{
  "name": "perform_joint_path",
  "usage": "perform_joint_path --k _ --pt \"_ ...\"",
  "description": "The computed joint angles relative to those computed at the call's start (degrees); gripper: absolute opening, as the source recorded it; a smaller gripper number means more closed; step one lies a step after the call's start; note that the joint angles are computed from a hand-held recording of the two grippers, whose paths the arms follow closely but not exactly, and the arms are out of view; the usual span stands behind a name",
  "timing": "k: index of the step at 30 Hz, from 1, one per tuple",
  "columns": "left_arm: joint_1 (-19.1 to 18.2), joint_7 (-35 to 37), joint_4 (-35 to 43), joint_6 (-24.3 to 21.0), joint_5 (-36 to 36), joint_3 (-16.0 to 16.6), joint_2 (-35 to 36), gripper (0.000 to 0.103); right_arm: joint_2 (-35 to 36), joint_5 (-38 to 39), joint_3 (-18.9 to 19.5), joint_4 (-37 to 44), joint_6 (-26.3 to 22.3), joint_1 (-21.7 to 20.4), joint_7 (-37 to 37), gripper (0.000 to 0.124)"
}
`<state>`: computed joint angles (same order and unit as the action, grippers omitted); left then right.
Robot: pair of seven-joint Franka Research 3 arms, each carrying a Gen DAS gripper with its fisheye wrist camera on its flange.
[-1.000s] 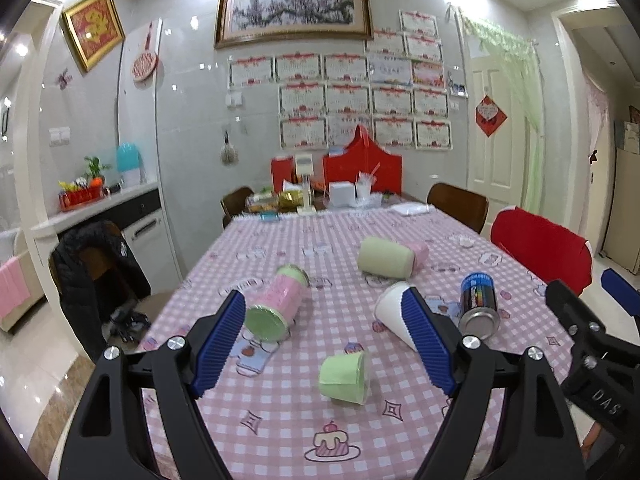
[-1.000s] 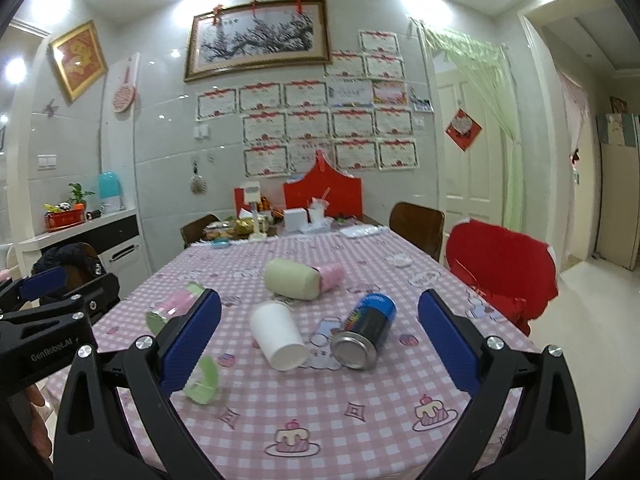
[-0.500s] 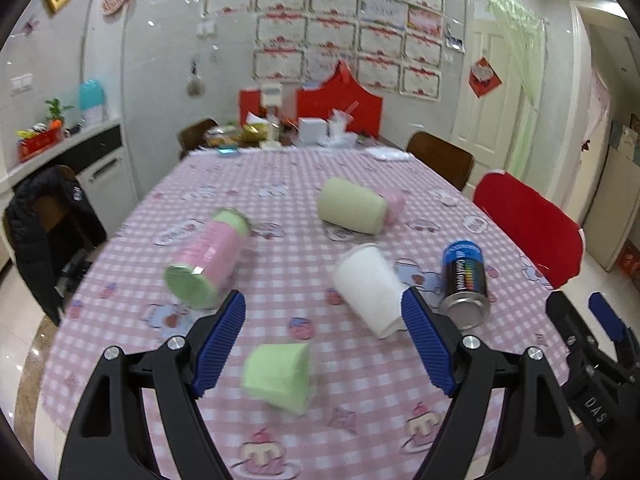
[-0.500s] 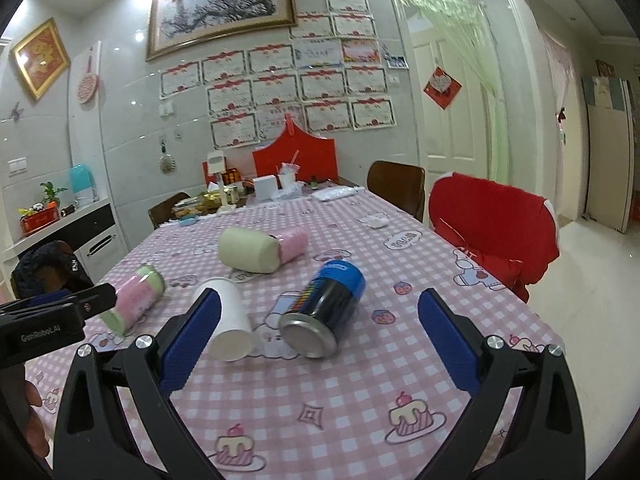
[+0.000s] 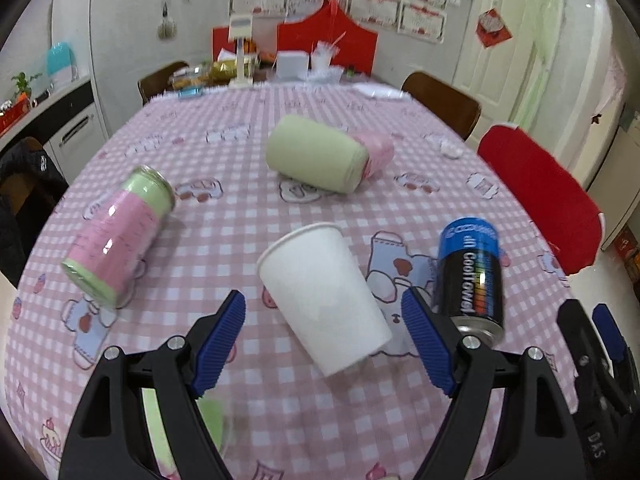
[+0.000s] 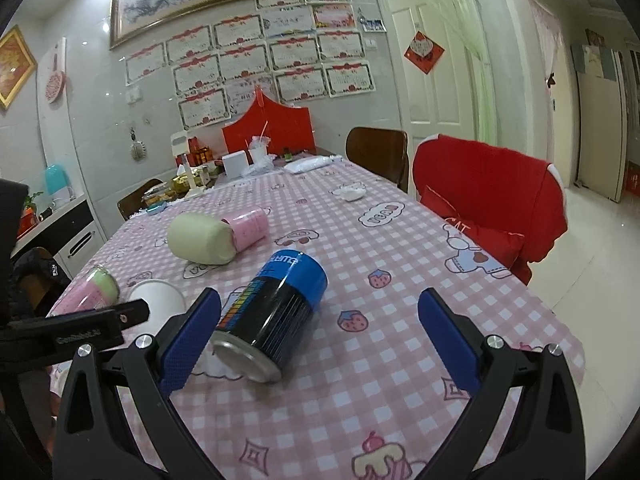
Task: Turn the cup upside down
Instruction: 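Close the left gripper around the body of the white paper cup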
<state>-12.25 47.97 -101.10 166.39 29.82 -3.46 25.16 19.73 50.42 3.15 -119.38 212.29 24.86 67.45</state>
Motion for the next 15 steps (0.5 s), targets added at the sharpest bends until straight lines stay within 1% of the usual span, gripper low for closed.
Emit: perform_joint_path --k 2,4,12,14,15 --pt "0.7 1.8 3.5 -3.8 -2.2 -1.4 2.4 0.079 0.9 0.1 -0.4 1.5 -1.7 -0.3 -0.2 0.095" --pt "1.1 3.3 5.8 -6.0 -3.6 -2.0 4.0 0.079 1.4 -0.5 -0.5 2.4 -2.9 -0.6 0.2 0.095" --pt "0.6 6.6 14.2 -12.0 -6.6 -2.5 9.9 0.079 3.2 -0.7 -2.7 5.4 -6.7 0.3 0.2 0.095" --pt "1.0 8.8 16.3 -14.0 -7.8 -3.4 11.5 0.079 3.6 -0.6 -3.3 5.9 -7.4 0.6 0.3 0.095" --pt "1.1 9.5 16.5 -14.2 -8.2 -3.6 11.7 0.079 3.7 -0.6 -3.5 6.0 -7.5 0.8 0.4 0.095"
